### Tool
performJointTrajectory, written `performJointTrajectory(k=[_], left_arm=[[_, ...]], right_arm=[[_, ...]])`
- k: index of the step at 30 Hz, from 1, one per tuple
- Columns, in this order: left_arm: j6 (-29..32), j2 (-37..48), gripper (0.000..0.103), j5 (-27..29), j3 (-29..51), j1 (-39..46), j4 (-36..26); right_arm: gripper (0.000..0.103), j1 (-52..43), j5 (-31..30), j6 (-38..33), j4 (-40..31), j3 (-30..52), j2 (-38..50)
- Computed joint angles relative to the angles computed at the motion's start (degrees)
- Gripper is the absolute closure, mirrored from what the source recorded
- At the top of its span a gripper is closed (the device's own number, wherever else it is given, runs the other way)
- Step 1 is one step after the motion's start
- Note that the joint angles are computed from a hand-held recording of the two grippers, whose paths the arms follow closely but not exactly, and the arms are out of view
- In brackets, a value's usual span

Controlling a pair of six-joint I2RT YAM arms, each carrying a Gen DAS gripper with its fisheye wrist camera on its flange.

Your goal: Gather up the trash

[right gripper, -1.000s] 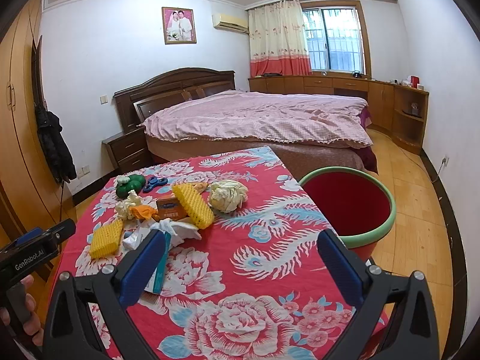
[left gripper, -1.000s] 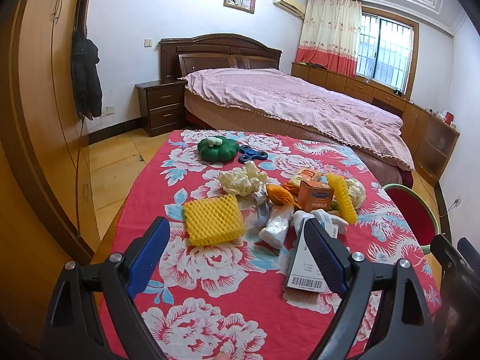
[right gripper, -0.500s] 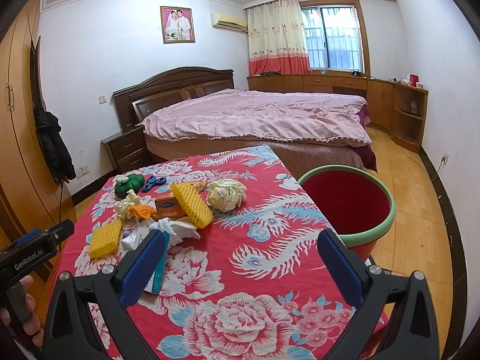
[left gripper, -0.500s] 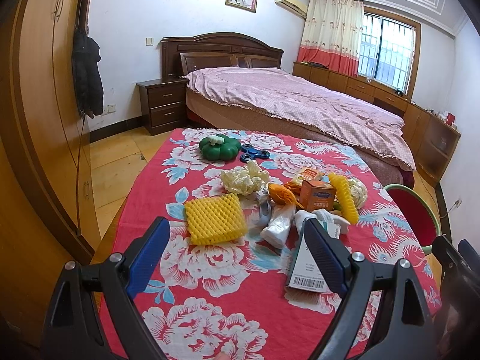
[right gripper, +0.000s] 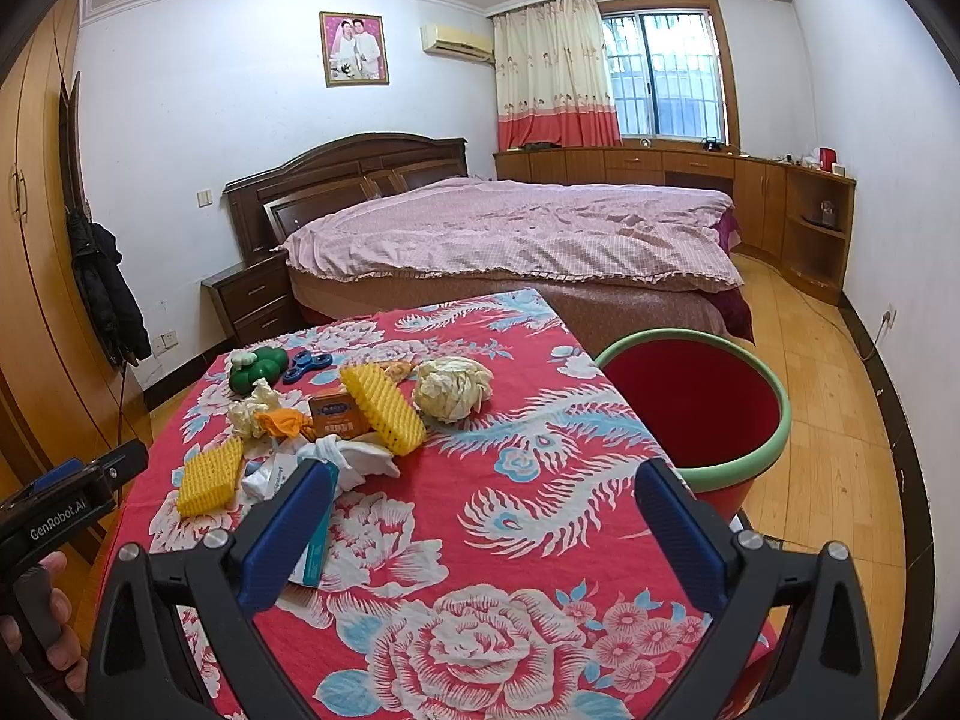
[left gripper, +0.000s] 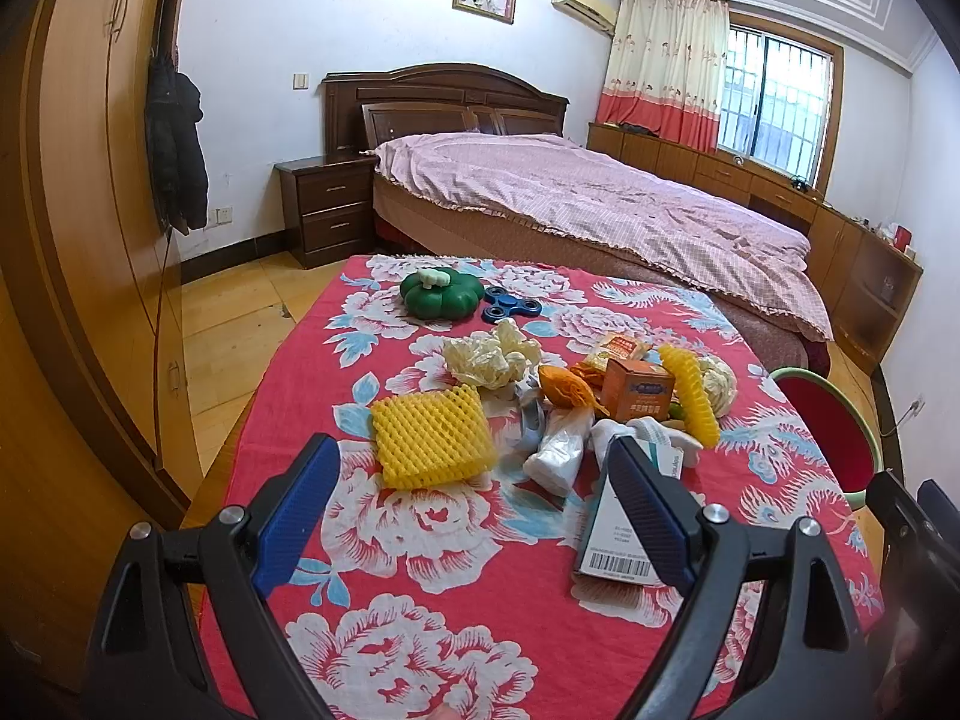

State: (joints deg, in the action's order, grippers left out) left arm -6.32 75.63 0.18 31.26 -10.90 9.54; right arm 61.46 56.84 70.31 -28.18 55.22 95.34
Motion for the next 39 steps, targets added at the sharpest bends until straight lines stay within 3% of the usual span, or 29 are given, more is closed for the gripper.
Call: performJointTrajectory(k=[31, 39], left_arm=[[1.04, 1.05, 0.012, 1.28, -0.4, 1.96, 0.87], [1.16, 4.87, 0.012, 0.13, 1.39, 1.68, 0.71]], right_arm=[[0.0, -0.27, -0.71, 0.08, 0.05, -0.01, -0.07], [0.0, -1.54, -2.85, -1.21, 4.16, -2.09, 0.4]])
